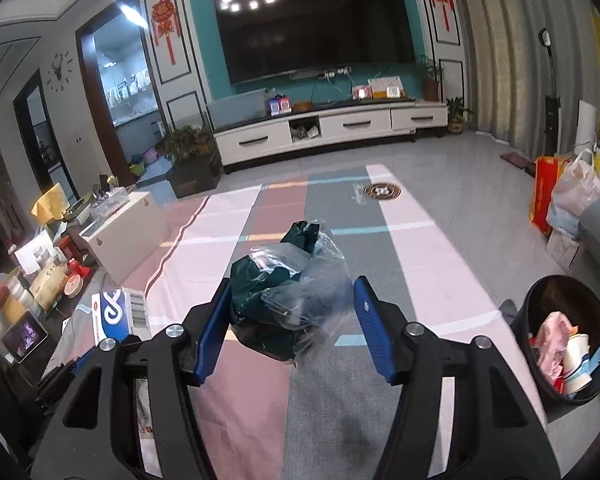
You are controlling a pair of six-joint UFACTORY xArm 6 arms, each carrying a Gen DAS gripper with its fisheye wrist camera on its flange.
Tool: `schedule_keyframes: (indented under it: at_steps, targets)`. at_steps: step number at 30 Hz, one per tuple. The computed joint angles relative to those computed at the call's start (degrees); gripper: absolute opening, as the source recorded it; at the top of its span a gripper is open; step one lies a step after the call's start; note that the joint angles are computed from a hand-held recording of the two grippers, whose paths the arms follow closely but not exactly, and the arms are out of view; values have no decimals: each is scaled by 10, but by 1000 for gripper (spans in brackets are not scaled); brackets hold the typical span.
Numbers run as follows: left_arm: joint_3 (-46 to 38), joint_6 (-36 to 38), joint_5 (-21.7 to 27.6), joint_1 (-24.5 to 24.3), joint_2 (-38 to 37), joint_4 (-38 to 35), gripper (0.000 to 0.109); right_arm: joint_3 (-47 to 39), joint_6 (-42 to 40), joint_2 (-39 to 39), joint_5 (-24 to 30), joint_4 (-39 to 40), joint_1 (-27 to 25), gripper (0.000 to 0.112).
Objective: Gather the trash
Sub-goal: 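Hold the ointment box and cloth bag while turning toward the black bin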
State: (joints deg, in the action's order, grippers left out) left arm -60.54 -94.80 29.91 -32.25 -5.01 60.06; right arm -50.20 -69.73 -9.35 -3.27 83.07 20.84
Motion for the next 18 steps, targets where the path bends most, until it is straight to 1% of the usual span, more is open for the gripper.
schedule_keyframes:
  at_steps: [1, 3, 5, 7, 9, 11, 14, 18]
  targets:
    - [4, -9, -4, 0, -2, -1, 37, -5, -30, -1, -3, 29, 0, 60]
    - [14, -27, -10, 1, -6, 0, 37, -8, -61, -4, -9, 61, 1, 60]
    - [17, -32, -2, 0, -3, 0, 37, -8, -68, -2, -8, 65, 0, 60]
    - [13, -25, 8, -1, 4, -4, 37, -2, -33, 4, 0, 27, -3, 60]
    - [15, -23, 5, 1, 8, -8, 37, 1, 2, 10, 4, -7, -7, 60]
    - [15, -12, -4, 6, 13, -19, 37, -2, 13, 17, 4, -15, -8, 60]
    - [16, -9, -4, 7, 16, -19, 37, -3, 29, 25, 4, -28, -10, 60]
    - [21, -14, -12, 9, 12, -17, 37, 5, 91, 32, 5, -95, -10, 60]
